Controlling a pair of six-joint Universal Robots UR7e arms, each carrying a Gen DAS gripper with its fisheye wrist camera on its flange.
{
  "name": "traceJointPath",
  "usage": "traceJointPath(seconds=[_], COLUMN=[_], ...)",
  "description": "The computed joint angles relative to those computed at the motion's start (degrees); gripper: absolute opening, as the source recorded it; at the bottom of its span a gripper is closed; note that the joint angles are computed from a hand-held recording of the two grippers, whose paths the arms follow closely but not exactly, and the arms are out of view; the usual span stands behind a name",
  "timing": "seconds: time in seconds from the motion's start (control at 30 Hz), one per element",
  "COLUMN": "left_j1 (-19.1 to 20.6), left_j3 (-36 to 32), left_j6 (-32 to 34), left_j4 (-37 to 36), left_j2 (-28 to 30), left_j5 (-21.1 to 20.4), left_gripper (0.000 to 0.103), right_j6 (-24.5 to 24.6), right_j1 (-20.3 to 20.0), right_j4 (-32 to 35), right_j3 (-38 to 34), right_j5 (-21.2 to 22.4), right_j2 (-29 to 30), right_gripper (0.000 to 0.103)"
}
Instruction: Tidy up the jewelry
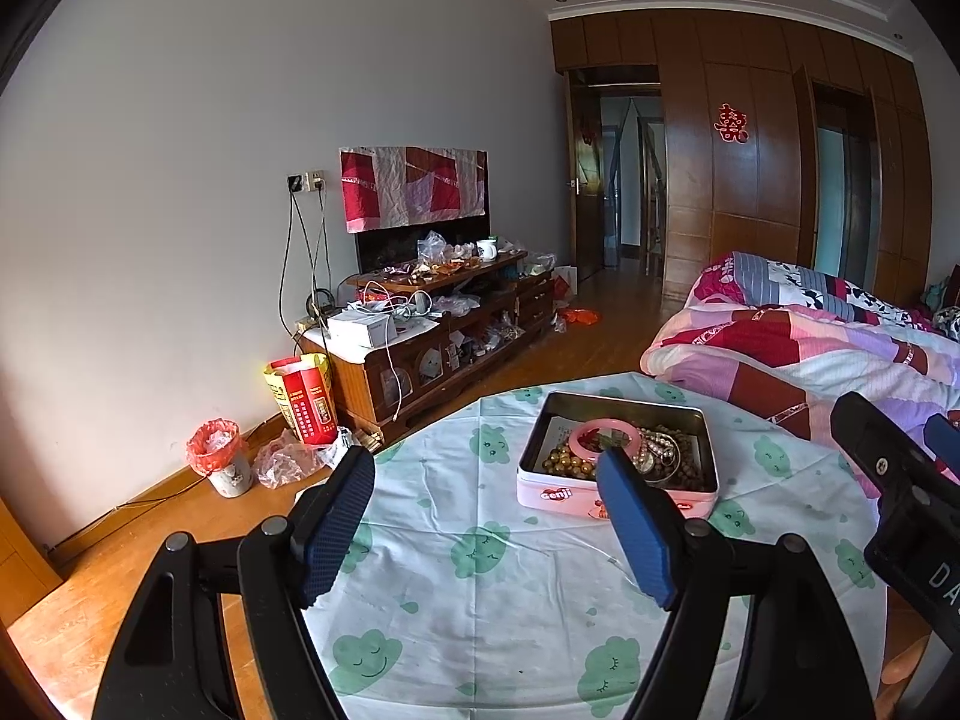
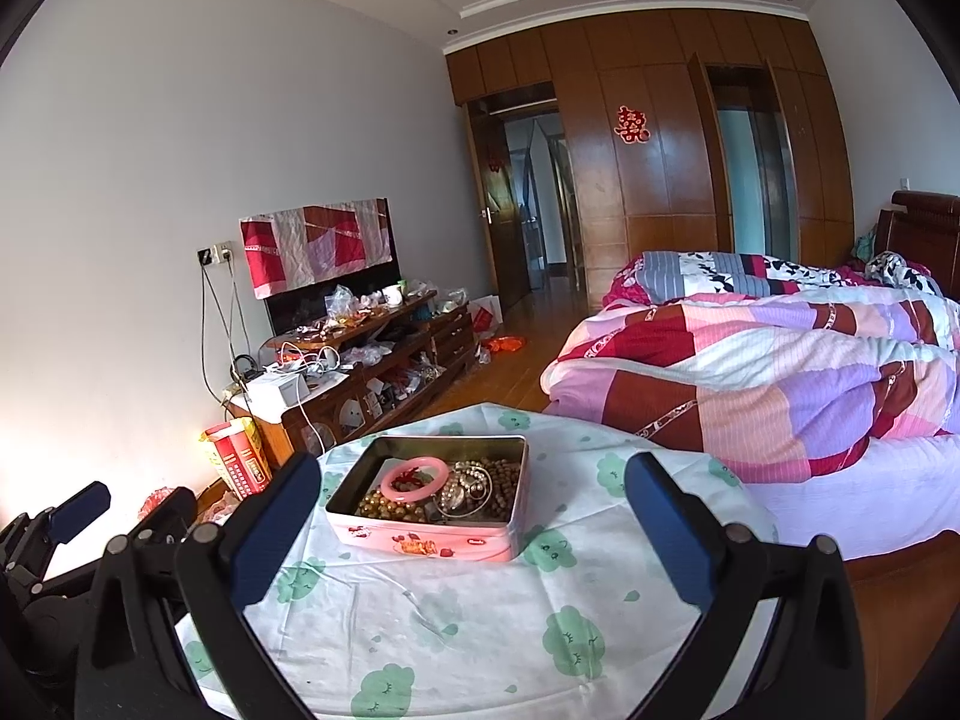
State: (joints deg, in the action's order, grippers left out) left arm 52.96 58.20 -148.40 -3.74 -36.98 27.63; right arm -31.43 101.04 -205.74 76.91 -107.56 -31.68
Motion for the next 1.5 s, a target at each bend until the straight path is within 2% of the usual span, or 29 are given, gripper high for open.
traceJointPath(seconds=[0.6,0.87,1.03,1.13,1.33,1.4,1.5], left_j1=[-0.03,0.12,0.17,0.28,0.43,0.59,1.06], left_j3=[-0.73,1.01,-0.44,-2.43,-3.37,-4.51,-6.33], left_j6=[-0.32,1.47,-0.35,-0.03,3.01,2.09,-2.65], left_j4=[0.9,-2.31,0.28,2.03,-0.28,1.43,6.28], left_j2=[0.37,-0.66,-0.05,1.0,1.96,2.57,3.31], left_j5=[-0.24,-0.22,-0.59,-1.42,-3.55,-3.49,-1.5], left_gripper=[0.077,0.077,0.077,0.077,0.077,0.077,0.077], right_j6=[0.09,-0.11,-0.17,-0.21,0.21,0.29,0.27], right_j1=[-0.09,-0.23,-0.32,-0.33,-0.32,-0.29,-0.26], right_j4=[0.12,-0.39,-0.71,-0.81,-1.09,-1.01,-0.95], right_j3=[0.07,0.03,0.33,0.25,0.25,0.15,0.09], right_j5=[0.08,0.14,0.06,0.07,-0.33,-0.49,-0.64], right_j2=[-0.03,0.2,0.22,0.3,0.74,0.92,0.91], right_gripper=[0.103,0.103,0.103,0.103,0.103,0.103,0.103])
